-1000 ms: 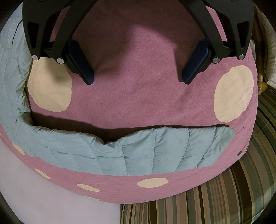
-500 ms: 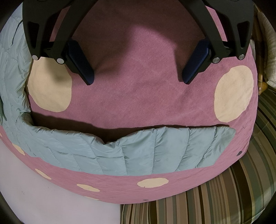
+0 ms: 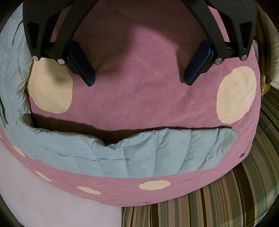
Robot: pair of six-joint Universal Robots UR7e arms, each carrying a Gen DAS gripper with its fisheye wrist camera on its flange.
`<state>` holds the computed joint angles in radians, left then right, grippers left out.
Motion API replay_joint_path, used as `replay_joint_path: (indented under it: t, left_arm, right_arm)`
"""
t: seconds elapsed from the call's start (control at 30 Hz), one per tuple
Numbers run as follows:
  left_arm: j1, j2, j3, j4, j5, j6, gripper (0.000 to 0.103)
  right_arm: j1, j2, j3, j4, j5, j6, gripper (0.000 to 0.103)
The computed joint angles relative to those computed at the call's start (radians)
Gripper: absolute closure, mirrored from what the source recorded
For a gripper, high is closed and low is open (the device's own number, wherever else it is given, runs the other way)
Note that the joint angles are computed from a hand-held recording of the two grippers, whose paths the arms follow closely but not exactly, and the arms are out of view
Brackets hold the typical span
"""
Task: Fold large clothes
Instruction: 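Fold the held side over the jacket body and open the right gripper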
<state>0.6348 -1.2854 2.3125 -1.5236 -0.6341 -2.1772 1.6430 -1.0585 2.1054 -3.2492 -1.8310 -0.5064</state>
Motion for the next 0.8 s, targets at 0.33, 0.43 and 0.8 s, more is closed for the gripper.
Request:
replay_joint_path:
  t: [0.33, 0.43, 0.8]
  left_arm:
    - [0.0, 0.001, -0.001, 0.0, -0.001, 0.0, 0.002]
    - [0.0, 0.001, 0.0, -0.001, 0.0, 0.0, 0.002]
    - [0.001, 0.003, 0.0, -0.005, 0.001, 0.001, 0.002]
  right_arm:
    - [-0.23, -0.069, -0.132, 0.088, -0.151, 0.121, 0.082]
    - [-0.259, -0.035, -0.15, 0.133, -0.158, 0.118, 0.082]
    - [-0.262, -0.082, -0.157, 0.116, -0.073, 0.113, 0.082]
